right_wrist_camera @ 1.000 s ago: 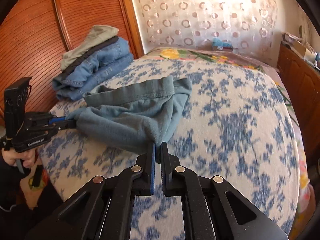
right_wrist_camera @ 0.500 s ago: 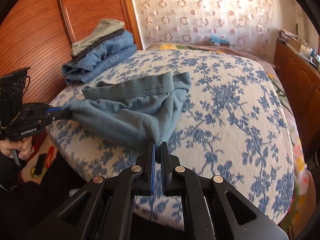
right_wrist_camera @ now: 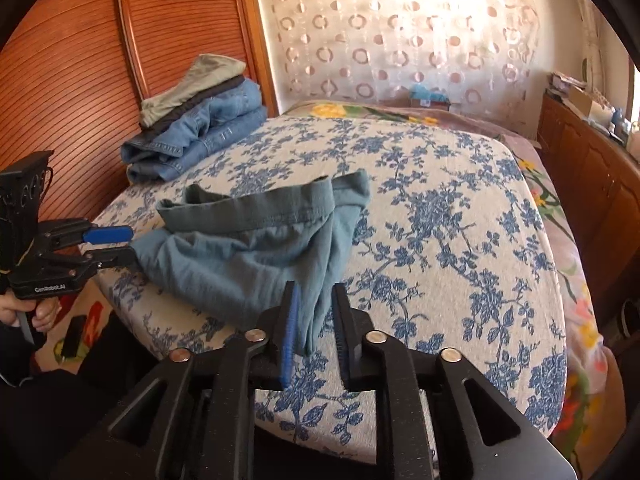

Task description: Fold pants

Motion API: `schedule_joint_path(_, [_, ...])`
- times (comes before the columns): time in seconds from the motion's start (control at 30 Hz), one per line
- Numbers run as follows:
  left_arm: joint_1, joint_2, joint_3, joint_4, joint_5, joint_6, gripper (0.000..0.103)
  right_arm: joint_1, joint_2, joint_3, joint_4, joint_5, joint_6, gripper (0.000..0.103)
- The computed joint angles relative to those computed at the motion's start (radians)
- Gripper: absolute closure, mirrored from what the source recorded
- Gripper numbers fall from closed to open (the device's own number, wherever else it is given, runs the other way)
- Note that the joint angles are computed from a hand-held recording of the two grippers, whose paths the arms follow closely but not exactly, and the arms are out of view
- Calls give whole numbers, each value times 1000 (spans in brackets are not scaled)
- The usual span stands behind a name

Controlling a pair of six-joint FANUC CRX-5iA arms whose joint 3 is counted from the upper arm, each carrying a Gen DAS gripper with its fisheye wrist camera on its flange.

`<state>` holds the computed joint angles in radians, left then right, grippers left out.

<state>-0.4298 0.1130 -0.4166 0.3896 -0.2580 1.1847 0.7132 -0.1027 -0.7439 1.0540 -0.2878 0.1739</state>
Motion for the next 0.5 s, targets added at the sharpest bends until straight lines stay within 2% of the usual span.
schedule_joint_path(0.1, [7, 15, 23, -28, -5, 28, 56, -20, 16, 6, 41, 27, -23, 75])
schedule_joint_path(0.17, [7, 32, 67, -133, -25, 120, 56, -34, 31, 15, 72, 41, -40, 69])
schedule_joint_path(0.2, [8, 44, 81, -149, -30, 129, 56, -41, 39, 20, 83, 48, -42, 65])
schedule_joint_path(0.3, [14, 69, 81, -65, -27, 56, 56, -68, 67, 36, 129, 80, -60, 59])
schedule_joint_path(0.4, [15, 90, 100, -57, -33, 46, 56, -83, 100, 64, 122, 101, -38, 57])
schedule_joint_path(0.5, [17, 107, 107, -21, -34, 13, 56, -80, 132, 101, 62, 98, 27, 57])
